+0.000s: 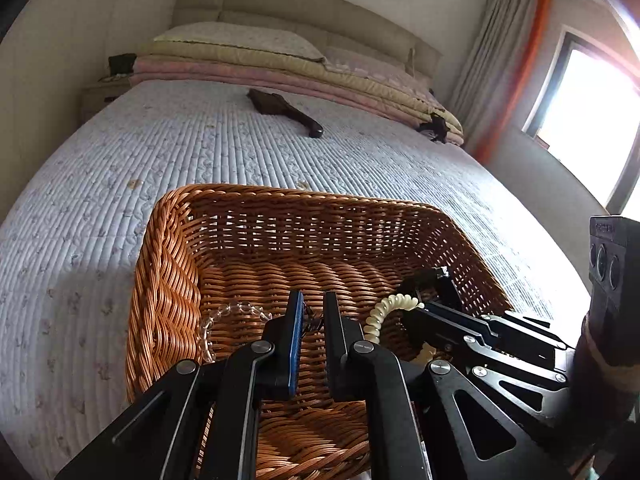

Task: Organize jewelry
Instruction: 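Drop gold bracelet in basket with left tool while right tool drops hair tie, then grasp crystal butterfly bracelet with left tool while right tool grasps pink star clip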

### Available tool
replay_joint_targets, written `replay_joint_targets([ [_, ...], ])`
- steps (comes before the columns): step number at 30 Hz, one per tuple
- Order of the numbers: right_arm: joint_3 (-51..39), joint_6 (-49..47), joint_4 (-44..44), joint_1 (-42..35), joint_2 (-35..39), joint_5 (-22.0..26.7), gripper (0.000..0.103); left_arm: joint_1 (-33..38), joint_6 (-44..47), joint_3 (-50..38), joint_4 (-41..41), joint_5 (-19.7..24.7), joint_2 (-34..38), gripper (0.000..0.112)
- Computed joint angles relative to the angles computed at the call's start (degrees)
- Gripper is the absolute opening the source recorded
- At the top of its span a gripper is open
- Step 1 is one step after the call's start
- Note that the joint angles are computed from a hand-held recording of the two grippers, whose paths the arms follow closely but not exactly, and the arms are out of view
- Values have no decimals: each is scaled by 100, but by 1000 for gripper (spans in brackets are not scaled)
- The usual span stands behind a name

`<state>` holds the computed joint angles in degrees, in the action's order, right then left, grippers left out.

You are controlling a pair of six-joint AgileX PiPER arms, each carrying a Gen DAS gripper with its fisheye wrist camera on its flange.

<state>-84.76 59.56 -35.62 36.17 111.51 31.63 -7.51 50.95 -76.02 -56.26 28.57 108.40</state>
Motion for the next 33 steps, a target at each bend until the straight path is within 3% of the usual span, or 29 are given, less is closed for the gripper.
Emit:
replay_joint_targets([
  [5,237,330,-206,-22,-135,-161,15,96,-209,-225,34,327,193,16],
  [7,532,351,-116,-102,-369,-499,21,197,10,-194,-173,551,136,41],
  [9,811,786,-538,-87,-624,-588,21,222,701,217,-742,357,-205,43],
  [15,1770,2025,-1859,352,-1557,-440,22,230,1176,1056,-1030,223,-1283,45],
  [20,2953,3604,-3335,1207,-2629,56,25,606,1840,2343,-1399,378,-2660,45],
  [24,3738,4521,-3920,2220,-3273,765,25,1030,2200,3554,-1619,141,-4013,45],
  [28,3981,5041,-3936,3308,-3269,1748,25,1725,2224,4363,-1461,367,-5031,45],
  [33,4235,5649,-3901,3863,-3254,1807,25,2516,2429,4913,-1161,893,-5728,45],
])
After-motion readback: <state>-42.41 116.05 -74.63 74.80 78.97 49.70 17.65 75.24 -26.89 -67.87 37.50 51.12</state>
